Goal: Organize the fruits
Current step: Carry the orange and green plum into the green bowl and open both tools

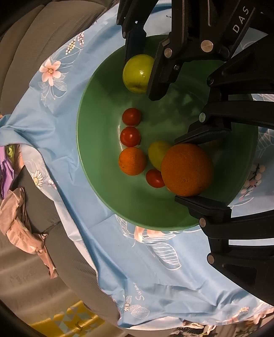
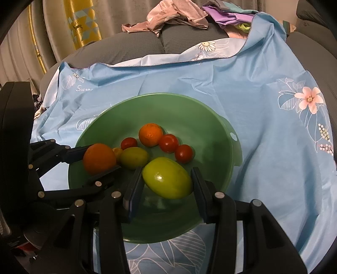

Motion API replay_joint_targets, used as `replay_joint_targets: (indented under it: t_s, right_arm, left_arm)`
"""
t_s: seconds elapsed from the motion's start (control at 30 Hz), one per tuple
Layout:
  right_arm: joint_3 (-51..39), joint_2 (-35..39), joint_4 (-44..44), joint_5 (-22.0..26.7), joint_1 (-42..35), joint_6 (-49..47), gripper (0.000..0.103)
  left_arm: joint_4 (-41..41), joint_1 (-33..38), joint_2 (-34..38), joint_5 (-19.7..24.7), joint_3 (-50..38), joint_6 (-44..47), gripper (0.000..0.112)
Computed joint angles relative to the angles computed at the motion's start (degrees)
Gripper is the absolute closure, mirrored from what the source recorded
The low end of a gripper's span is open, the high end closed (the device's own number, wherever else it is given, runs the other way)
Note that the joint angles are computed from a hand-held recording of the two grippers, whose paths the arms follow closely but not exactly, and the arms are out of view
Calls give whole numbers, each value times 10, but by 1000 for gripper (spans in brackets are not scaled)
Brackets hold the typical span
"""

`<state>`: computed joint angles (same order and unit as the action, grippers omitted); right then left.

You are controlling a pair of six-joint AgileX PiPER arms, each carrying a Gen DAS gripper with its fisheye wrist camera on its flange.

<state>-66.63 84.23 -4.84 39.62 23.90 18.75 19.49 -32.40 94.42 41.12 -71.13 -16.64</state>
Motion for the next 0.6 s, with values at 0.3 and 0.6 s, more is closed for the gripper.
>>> replay_joint_targets:
  t_s: [0.3,0.6]
  right_arm:
    - [1,0,-4,1,2,4,57]
    - [1,-1,-6,2,3,6,57]
  left_arm:
    - [-3,0,4,12,-8,6,66]
    - [-7,1,7,16,-12,12,66]
